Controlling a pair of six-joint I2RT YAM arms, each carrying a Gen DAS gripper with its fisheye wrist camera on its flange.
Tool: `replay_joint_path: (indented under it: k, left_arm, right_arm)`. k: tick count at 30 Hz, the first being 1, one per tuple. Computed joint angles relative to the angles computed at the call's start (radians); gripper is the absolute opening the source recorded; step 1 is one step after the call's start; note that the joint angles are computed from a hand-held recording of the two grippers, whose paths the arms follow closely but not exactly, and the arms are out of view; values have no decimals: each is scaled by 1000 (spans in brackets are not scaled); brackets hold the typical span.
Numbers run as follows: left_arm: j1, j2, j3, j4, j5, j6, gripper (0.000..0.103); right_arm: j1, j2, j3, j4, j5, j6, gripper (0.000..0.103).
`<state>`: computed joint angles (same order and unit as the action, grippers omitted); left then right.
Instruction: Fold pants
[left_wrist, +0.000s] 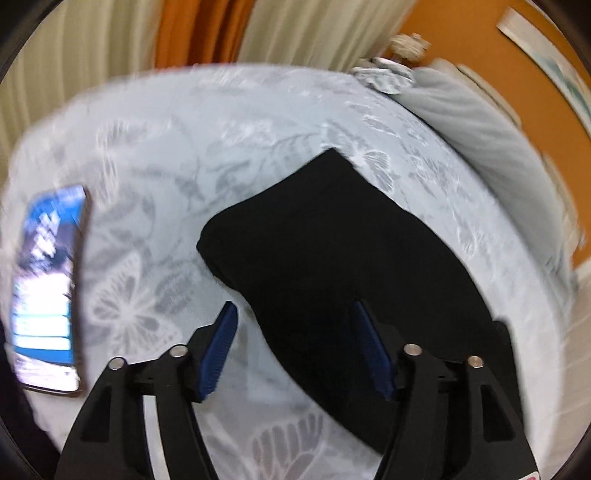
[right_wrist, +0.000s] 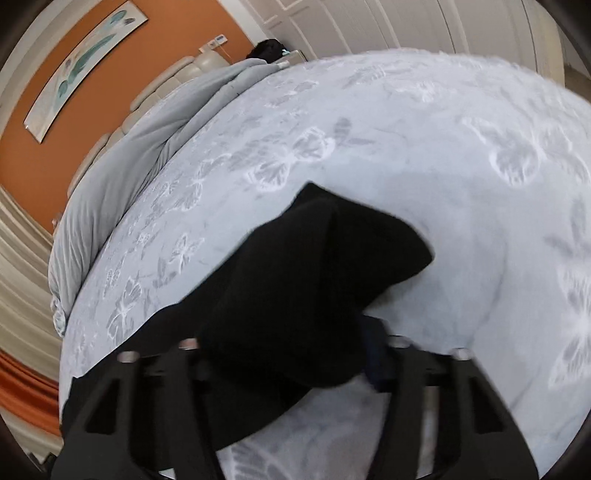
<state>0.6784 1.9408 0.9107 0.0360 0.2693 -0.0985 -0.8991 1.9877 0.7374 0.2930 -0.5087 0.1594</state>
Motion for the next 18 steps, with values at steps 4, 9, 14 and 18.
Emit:
replay_joint_path:
  k: [4, 9, 14, 18]
  left_arm:
    - [-113, -97, -148, 168, -195, 96, 77]
    - [-211, -134, -227, 256, -321, 156, 78]
    - [-260, -173, -279, 289, -311, 188, 85]
    - [-308, -160, -303, 316, -327, 204, 86]
  right_arm:
    - [-55, -101, -88, 158, -113, 28, 19]
    - [-73, 23, 14, -2, -22, 5, 37]
    - [-159, -40, -67, 83, -116, 51, 79]
    - [-109, -12, -31, 63, -118, 18, 76]
